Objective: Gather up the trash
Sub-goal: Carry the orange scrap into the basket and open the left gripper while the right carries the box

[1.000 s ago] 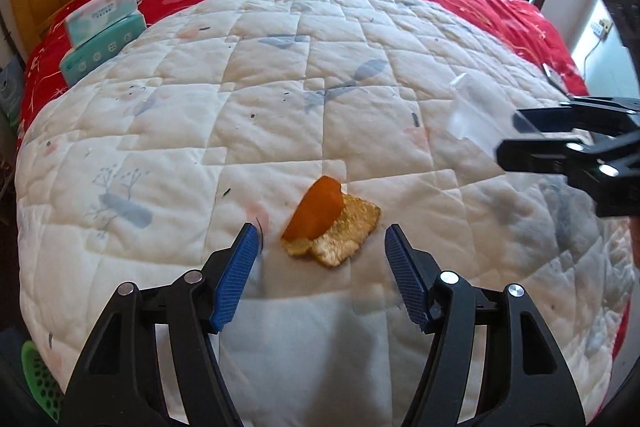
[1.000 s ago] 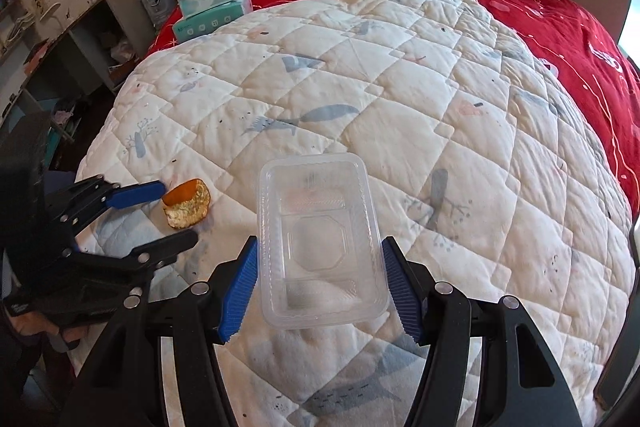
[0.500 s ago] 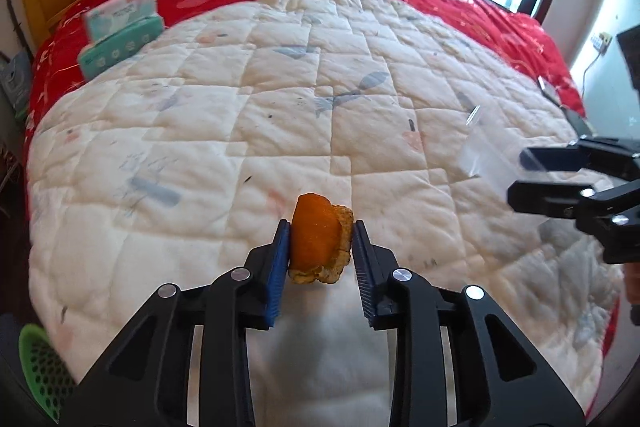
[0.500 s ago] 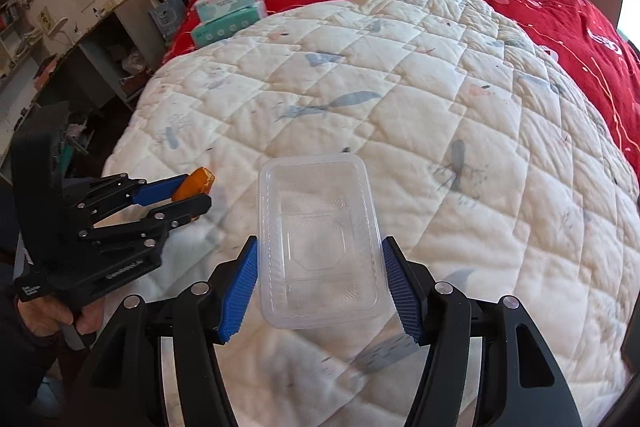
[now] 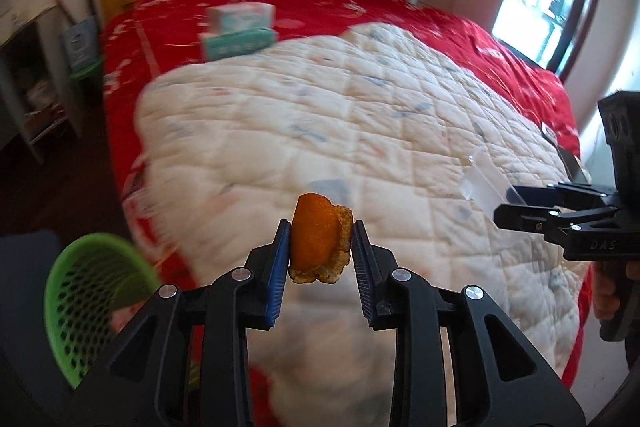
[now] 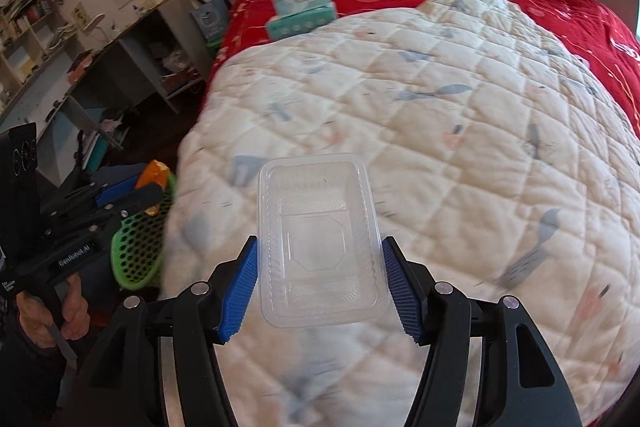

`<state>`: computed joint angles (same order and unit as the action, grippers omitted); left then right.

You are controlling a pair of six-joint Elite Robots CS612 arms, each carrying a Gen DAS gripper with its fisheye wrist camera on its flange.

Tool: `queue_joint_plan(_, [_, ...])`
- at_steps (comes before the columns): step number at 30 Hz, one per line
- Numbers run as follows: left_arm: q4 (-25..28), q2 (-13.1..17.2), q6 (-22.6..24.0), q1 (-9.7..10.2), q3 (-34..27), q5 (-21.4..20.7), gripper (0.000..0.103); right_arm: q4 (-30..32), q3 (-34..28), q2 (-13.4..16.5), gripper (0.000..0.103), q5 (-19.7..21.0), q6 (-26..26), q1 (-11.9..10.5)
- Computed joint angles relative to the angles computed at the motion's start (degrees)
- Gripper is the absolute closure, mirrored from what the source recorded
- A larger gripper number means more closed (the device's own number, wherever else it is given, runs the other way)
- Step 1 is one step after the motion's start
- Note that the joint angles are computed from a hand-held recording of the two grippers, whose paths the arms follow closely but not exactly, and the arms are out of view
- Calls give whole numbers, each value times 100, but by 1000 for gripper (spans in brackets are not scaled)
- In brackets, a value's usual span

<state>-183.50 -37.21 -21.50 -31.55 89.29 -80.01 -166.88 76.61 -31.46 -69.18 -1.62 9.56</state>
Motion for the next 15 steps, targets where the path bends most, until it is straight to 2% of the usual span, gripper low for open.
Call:
queue_joint_plan(8, [-558, -457, -493, 194, 1025, 468, 73, -91, 88, -86, 44, 88, -82, 327])
queue_joint_plan(15, [-606, -620, -842, 405, 1534, 807, 73, 44, -91, -40, 44, 184, -221, 611])
